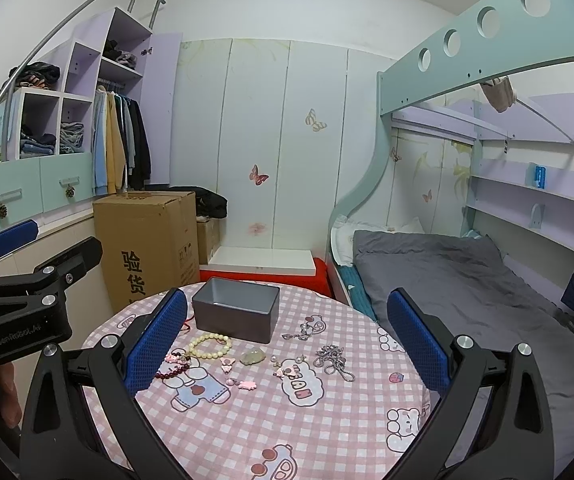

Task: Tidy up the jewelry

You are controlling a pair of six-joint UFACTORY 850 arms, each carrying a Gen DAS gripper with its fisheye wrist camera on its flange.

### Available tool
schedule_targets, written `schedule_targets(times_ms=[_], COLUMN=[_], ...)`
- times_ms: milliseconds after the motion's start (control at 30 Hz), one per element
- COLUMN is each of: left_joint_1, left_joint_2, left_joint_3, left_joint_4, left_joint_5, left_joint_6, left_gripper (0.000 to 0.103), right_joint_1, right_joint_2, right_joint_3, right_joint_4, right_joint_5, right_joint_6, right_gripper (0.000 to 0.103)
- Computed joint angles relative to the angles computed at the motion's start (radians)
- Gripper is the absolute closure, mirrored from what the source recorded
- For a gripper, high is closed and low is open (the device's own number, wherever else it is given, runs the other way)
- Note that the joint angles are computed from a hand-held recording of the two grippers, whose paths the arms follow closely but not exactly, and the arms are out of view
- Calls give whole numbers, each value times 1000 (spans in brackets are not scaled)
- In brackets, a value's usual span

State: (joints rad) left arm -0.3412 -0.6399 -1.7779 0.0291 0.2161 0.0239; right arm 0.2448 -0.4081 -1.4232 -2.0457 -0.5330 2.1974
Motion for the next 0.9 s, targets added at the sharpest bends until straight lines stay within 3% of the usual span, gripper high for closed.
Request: schedule_targets(times_ms=[900], left_joint_1=[-4], left_joint_2=[-1], left_joint_3=[2], left_joint_4=[-2], left_joint_5=[3], left_joint_6=[4], left_gripper=[6], right_joint_1=[-7], right_joint_2=[-1], right_joint_3=[8], right_joint_4=[-11], right_joint_5=[6], right_joint_6=[18], right_gripper=[7])
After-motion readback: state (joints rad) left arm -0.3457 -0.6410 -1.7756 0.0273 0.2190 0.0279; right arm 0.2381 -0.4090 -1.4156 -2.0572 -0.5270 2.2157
